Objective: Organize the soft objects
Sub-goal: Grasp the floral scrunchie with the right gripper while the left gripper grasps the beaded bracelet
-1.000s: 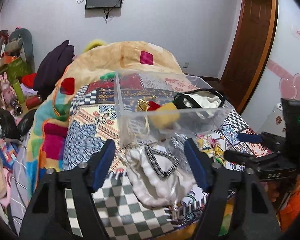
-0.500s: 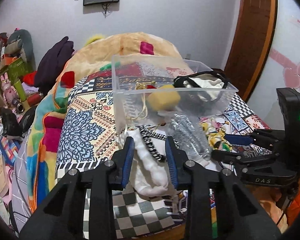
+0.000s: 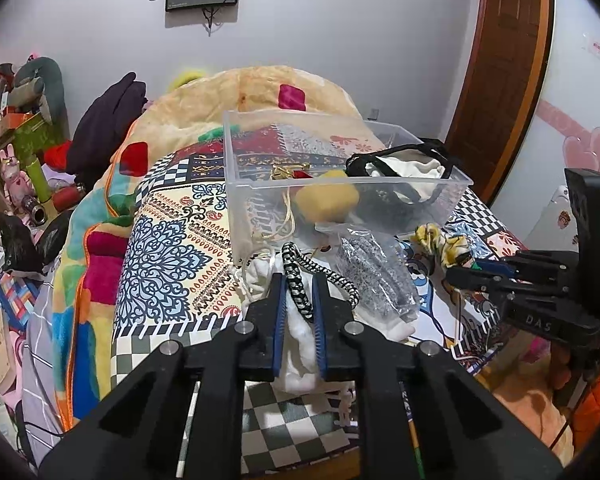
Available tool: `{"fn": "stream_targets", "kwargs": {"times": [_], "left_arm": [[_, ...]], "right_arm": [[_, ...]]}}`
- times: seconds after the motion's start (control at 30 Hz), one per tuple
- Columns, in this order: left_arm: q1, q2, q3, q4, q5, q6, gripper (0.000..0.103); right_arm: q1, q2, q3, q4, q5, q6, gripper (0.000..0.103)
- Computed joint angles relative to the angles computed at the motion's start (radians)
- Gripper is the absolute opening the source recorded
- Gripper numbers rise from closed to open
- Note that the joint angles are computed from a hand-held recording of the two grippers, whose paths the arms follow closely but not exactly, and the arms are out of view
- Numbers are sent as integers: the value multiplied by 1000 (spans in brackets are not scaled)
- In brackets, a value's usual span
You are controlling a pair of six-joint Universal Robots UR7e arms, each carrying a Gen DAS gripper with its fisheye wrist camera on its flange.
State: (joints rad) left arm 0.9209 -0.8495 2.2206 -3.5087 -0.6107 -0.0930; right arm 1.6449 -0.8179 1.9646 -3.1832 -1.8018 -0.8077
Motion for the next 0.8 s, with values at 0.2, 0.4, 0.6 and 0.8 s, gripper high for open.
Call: {"fn": "stream_targets", "kwargs": {"times": [0.2,0.4,0.6,0.8], "left_arm": [[-2,-27,16,40,-3,-41,12],[2,-17,-9,62,0,-30,12],[12,-6,-29,64,26,-35,10],[-2,-17,-5,11,50,-6,7]], "right_arm": [[-9,-16,11,5,14,-16,14],[-3,-14,13,6,12,-10,14],[-3,-11,10,9,15,-10,14],[-3,-9,10,15,14,-5,14]]}}
